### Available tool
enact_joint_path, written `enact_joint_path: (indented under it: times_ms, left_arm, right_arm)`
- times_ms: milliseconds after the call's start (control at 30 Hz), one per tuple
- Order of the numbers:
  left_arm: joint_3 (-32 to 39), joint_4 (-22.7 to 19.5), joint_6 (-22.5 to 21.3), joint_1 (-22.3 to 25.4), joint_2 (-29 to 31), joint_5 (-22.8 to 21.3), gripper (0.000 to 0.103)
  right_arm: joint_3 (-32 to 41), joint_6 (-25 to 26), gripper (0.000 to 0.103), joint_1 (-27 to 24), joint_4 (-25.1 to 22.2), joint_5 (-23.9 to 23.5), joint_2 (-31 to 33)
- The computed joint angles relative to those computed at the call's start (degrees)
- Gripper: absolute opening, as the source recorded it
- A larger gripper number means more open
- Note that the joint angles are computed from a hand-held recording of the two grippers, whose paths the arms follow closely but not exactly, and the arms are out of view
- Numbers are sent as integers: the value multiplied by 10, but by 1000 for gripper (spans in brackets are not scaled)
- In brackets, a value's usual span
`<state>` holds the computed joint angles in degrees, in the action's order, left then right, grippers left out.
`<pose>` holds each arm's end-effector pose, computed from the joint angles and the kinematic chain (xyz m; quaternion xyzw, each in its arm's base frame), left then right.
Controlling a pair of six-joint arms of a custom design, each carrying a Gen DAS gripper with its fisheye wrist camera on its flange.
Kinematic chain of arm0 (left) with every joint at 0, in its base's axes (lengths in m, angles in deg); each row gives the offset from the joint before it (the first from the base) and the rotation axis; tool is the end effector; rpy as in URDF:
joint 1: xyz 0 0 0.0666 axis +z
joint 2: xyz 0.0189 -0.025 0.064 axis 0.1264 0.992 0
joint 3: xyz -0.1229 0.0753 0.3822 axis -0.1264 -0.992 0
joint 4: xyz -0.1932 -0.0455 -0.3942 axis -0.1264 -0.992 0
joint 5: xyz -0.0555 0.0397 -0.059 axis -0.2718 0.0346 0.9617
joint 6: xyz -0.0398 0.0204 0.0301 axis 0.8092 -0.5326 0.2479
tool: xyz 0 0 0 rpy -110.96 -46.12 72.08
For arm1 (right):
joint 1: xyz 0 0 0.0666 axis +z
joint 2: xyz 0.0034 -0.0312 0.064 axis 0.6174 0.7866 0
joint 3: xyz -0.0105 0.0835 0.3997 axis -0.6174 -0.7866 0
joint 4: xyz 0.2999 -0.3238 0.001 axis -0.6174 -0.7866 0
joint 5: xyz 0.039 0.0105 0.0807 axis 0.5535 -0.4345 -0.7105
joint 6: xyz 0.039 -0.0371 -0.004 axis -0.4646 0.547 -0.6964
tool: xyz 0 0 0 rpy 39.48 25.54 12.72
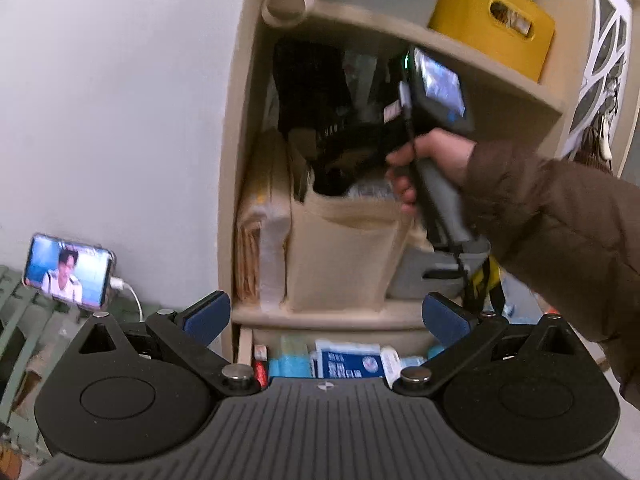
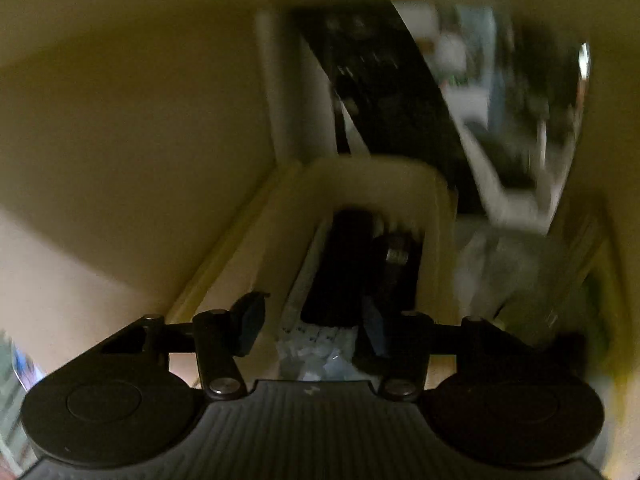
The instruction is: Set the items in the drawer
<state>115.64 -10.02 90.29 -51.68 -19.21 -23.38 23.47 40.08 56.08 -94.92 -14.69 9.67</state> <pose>0.1556 -0.2074 0.5327 -0.0490 0.8408 -0.0619 0.5356 0.5136 0.1701 0.5745 -0.1264 0.8825 0.1384 0.4313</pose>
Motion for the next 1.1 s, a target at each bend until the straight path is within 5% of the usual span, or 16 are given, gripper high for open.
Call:
enact_joint_path:
  times_ms: [100,333,467,667,1100]
  left_arm:
    - [-7,14,-12,-4,-3,-40,103]
    - [4,-23,37,34,24,-88,103]
    - [8,-19,34,60,36,-82,103]
    - [2,13,-1,64,34,-72,103]
    - [2,21,-11,74,37,-49,103]
  right_arm:
    - [7,-64,60,-8,11,-2,17]
    - [75,-106,60,-10,-22,-2,74]
    - [124,-85,60,-9,-63,10,110]
    - [184,-9,60,13,-112,90,158]
    - [470,25,70,22,-341,128,333]
